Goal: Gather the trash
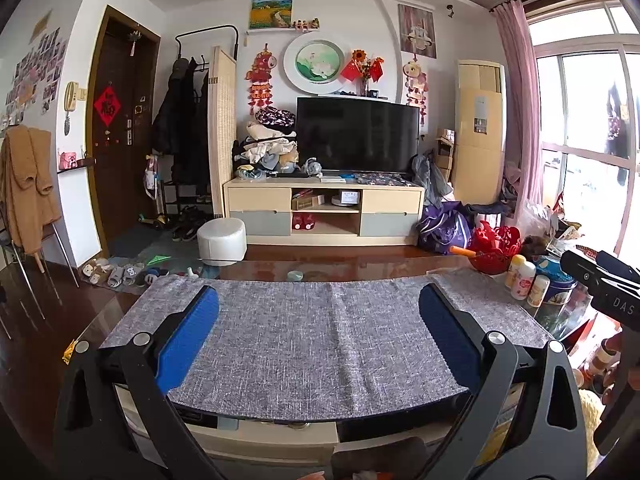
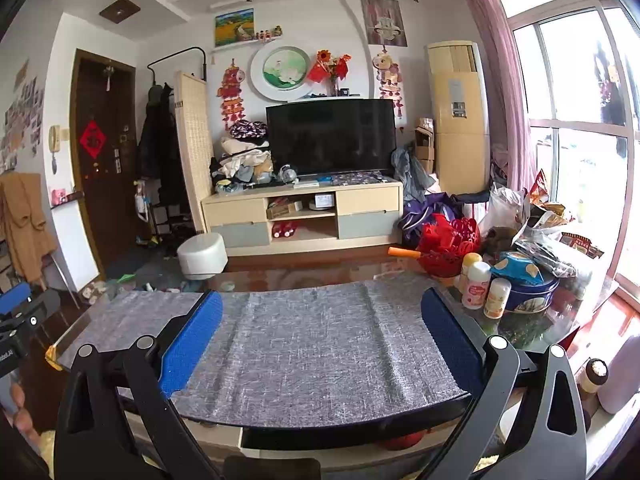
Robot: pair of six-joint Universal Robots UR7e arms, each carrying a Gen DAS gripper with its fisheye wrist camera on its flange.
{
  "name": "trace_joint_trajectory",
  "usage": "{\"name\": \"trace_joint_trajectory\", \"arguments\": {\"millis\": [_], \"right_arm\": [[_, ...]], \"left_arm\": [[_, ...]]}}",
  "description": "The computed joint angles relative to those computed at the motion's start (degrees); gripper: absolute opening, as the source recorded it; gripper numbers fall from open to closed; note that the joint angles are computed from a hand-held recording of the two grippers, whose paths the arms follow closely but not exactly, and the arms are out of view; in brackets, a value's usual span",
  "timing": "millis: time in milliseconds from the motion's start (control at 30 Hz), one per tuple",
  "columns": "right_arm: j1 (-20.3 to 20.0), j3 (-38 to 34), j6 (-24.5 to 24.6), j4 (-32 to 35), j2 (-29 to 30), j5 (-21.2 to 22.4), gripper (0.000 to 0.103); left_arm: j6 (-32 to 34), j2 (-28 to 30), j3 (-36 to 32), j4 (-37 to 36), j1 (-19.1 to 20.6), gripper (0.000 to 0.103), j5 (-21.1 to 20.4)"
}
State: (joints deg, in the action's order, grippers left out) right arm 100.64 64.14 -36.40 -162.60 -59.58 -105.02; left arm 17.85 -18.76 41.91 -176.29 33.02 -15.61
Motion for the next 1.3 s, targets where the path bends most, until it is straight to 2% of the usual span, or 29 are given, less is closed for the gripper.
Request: {"name": "trace_joint_trajectory", "arguments": {"millis": [1300], "right_arm": [[0.7,0.3,1.7,1.3,-0.6,0.0,0.100]], "left_arm": [[2.6,1.3,-2.9,-1.1,-0.6,0.095,-0.1]]}}
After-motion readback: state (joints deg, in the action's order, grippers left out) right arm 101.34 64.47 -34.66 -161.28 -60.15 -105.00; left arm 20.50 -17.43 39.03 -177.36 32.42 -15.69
